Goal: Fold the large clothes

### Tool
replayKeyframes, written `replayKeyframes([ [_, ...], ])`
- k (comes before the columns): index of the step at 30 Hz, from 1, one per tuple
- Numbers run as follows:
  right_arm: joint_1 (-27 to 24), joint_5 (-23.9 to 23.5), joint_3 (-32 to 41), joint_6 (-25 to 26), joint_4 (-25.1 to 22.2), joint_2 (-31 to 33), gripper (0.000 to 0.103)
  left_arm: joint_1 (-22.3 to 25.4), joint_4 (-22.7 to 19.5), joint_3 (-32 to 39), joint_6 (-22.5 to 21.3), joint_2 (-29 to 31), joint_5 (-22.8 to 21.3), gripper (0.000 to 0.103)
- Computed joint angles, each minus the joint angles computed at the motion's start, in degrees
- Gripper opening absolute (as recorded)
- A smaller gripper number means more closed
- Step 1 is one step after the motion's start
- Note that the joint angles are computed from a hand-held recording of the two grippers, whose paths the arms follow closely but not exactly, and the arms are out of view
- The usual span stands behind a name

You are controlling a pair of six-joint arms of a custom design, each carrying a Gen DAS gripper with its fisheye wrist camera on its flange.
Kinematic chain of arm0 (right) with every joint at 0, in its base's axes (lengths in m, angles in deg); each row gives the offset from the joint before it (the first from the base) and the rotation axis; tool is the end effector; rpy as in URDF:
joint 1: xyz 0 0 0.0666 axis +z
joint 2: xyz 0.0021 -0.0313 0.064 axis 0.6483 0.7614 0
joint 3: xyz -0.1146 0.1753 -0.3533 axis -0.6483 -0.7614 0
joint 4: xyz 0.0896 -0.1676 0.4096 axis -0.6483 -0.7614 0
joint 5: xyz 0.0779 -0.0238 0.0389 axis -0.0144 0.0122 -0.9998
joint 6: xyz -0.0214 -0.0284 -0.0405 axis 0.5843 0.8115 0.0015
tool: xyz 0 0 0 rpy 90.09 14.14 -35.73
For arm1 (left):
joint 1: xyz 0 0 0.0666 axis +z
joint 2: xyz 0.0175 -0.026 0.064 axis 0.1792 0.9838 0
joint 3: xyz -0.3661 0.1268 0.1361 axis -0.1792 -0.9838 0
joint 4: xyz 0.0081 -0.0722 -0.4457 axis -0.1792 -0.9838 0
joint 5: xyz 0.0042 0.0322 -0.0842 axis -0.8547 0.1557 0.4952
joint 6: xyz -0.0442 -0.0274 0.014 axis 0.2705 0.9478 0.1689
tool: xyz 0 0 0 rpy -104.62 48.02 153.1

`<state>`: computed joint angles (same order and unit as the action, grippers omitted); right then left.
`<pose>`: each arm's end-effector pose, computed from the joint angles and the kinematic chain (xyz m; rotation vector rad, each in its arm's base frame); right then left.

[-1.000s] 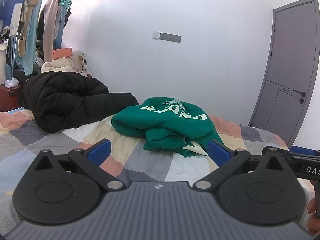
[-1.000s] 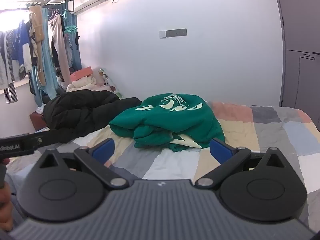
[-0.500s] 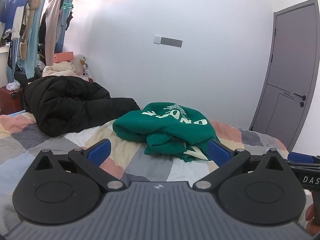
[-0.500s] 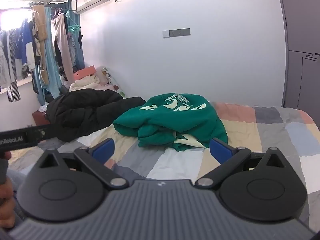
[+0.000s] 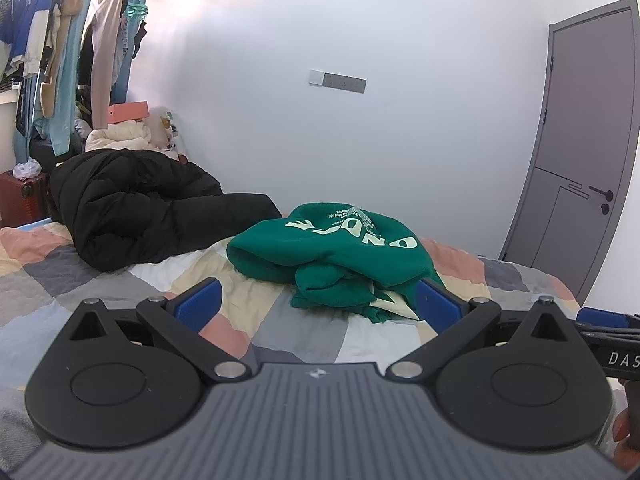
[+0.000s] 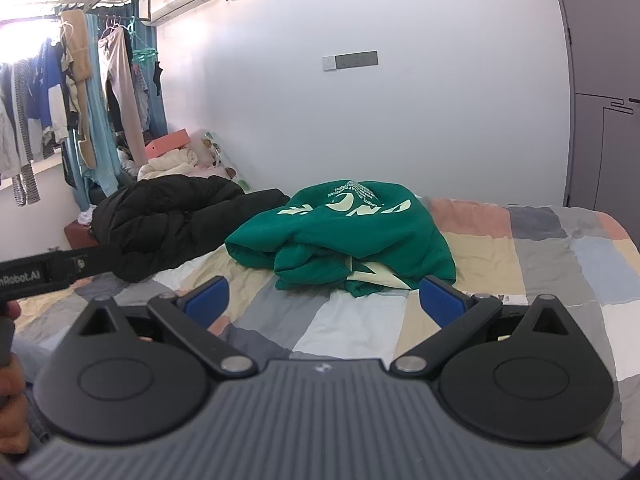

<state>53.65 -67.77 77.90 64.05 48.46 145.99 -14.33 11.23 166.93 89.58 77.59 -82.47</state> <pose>0.5260 0.1122 0.4863 0.1975 1.9046 0.0107 0.5659 -0.2577 0.5136 0.1935 1.9095 -0.3533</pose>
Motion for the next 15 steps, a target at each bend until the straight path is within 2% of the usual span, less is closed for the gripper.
replayKeyframes([
  [8, 0.1, 0.5, -0.3, -0.2, -0.7, -0.4, 0.103, 0.6, 1.1, 0.2, 0.4, 0.6, 1.3, 0.103],
  [15, 0.1, 0.4, 0.5, -2.4, -2.4, 0.3, 0.103, 1.1, -0.4, 1.6, 0.9, 1.9, 2.0, 0.103],
])
